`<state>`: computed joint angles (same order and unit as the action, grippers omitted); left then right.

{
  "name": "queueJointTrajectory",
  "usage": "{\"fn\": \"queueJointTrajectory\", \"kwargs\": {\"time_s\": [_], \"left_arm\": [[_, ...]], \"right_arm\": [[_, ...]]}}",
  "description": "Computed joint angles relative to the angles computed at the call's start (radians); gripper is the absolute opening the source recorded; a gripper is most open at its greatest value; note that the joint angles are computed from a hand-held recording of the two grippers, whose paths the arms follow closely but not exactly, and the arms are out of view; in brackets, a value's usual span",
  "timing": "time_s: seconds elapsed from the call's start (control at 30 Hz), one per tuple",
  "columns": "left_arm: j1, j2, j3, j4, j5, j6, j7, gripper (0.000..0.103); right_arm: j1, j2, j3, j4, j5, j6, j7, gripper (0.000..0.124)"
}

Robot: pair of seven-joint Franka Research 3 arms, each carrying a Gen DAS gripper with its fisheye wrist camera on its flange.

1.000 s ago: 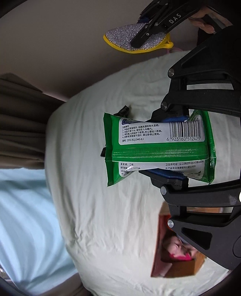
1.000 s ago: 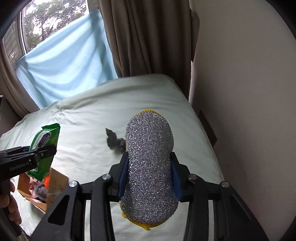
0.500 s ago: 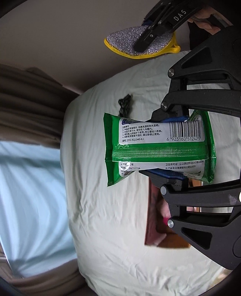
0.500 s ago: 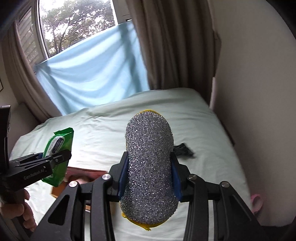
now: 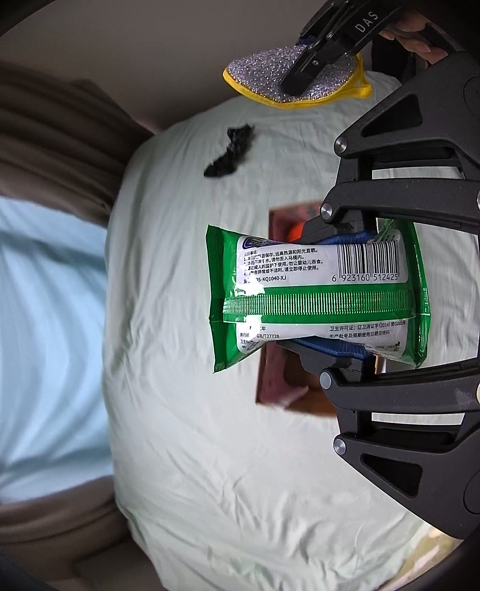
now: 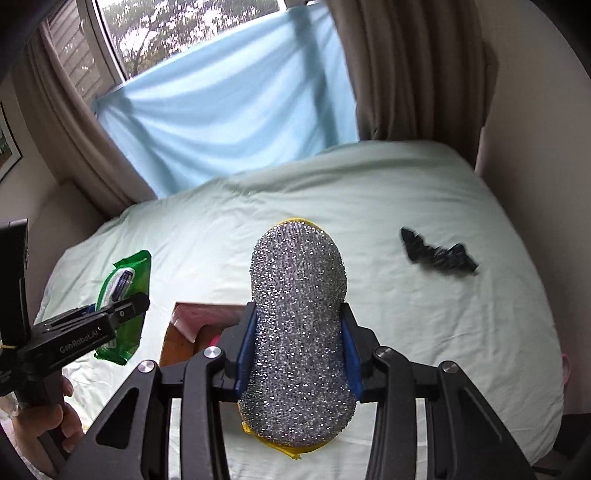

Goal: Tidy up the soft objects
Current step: 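Lift the wipes pack and sponge and carry both over the box, then lower the wipes pack and sponge into the box and open both tools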

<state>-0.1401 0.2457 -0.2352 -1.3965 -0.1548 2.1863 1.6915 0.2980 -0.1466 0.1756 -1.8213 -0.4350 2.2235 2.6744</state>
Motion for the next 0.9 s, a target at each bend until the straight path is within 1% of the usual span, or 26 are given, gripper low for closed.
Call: {"fn": "queueJointTrajectory", "kwargs": {"time_s": [0.17, 0.33, 0.47, 0.57, 0.7, 0.77, 0.83, 0.87, 0.9], "left_arm": [[0.029, 0.054, 0.018, 0.021, 0.018, -0.025, 0.027, 0.036], [0.042, 0.125, 0.026, 0.063, 0.054, -0.063, 0.016, 0.036], [0.038, 0.187, 0.031, 0.104, 0.093, -0.102, -0.013, 0.036], [0.031, 0.223, 0.035, 0.127, 0.123, -0.142, -0.042, 0.036], [0.019, 0.263, 0.033, 0.162, 0.151, -0.205, -0.069, 0.036], [0.007, 0.297, 0.030, 0.205, 0.164, -0.245, -0.073, 0.036], [-0.003, 0.331, 0.027, 0.245, 0.172, -0.273, -0.072, 0.036], [-0.009, 0.349, 0.024, 0.264, 0.177, -0.287, -0.066, 0.036], [-0.017, 0.365, 0.025, 0.281, 0.186, -0.301, -0.062, 0.036]], "right_arm": [[0.029, 0.109, -0.008, 0.089, 0.037, -0.015, 0.002, 0.038], [0.069, 0.227, -0.048, 0.176, 0.132, -0.007, -0.047, 0.038], [0.095, 0.313, -0.077, 0.239, 0.213, 0.003, -0.092, 0.038], [0.096, 0.363, -0.094, 0.271, 0.296, 0.007, -0.141, 0.038], [0.083, 0.425, -0.103, 0.322, 0.428, -0.016, -0.225, 0.038], [0.074, 0.445, -0.105, 0.331, 0.489, -0.024, -0.262, 0.038], [0.061, 0.470, -0.104, 0.347, 0.553, -0.043, -0.294, 0.038], [0.043, 0.493, -0.097, 0.365, 0.612, -0.067, -0.324, 0.038], [0.042, 0.511, -0.101, 0.381, 0.626, -0.086, -0.328, 0.038]]}}
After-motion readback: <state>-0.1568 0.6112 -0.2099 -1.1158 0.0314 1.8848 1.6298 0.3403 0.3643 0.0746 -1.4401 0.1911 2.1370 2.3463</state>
